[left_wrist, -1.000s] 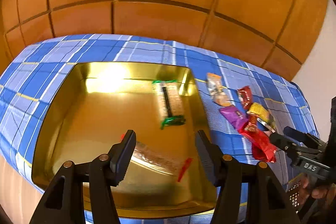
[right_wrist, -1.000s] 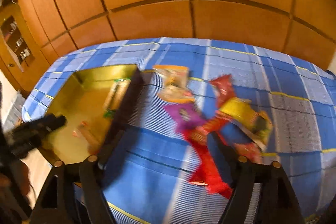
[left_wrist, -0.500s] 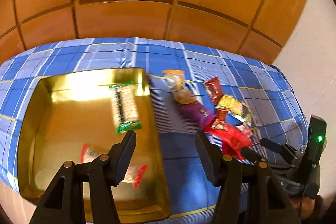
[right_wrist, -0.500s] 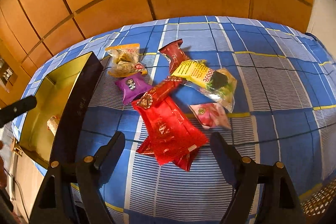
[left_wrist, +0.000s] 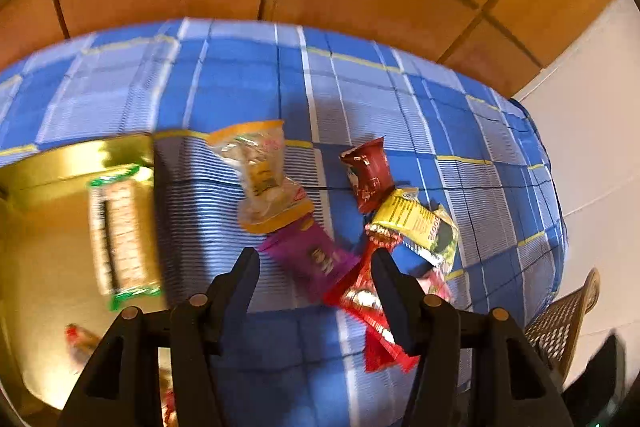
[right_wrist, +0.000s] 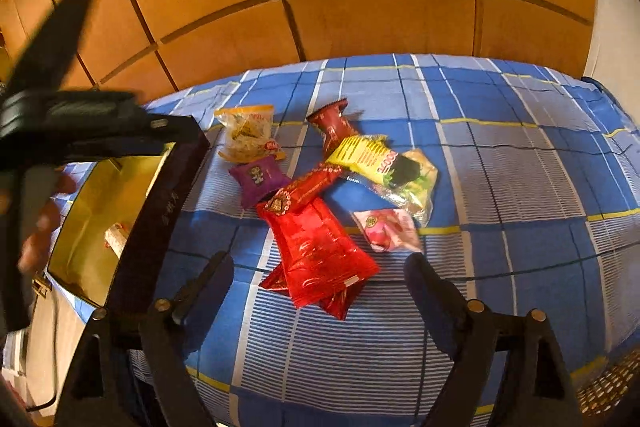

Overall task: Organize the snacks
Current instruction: 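Grasp the clear bag of white snacks with the left gripper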

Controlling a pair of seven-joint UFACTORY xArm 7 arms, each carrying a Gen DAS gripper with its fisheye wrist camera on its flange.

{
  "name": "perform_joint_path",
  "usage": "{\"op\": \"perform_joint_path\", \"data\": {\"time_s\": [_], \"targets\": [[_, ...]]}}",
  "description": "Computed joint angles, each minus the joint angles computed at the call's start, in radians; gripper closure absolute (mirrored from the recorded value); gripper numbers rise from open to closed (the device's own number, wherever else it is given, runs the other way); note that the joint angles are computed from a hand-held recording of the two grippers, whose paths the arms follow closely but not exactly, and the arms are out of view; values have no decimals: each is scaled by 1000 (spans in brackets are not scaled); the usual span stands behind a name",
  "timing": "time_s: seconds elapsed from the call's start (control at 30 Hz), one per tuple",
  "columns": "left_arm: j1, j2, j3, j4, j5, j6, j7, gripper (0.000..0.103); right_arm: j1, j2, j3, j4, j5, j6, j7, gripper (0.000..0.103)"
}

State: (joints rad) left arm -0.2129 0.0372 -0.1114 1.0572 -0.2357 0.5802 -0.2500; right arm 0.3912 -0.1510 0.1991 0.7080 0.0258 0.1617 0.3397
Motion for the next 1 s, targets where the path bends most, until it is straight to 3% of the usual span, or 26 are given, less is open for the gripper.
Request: {"op": "perform_joint_path", "data": {"time_s": [0.07, 0.17, 0.37, 0.57, 0.77, 1.0], "targets": [[-1, 59, 3, 59, 30, 28, -36, 44, 10, -7, -14, -9, 25, -8, -22, 15], [-18, 147, 20, 158, 175, 79, -146, 44, 40, -15, -45, -24, 100, -22, -77, 15], [-14, 266, 28, 294, 218, 167, -187, 44, 80, -17, -89, -40, 232, -40, -182, 13], [-26, 341, 28, 351, 232, 159, -189, 44, 98, -12, -122, -37, 361, -42, -280, 12], [-35, 377, 38, 367, 242, 106, -213, 44, 75, -7, -113, -41, 390, -47, -296, 12], [-1, 404, 28, 400, 202, 97, -166, 44, 42, 5, -95, -37, 369, -38, -285, 12]]}}
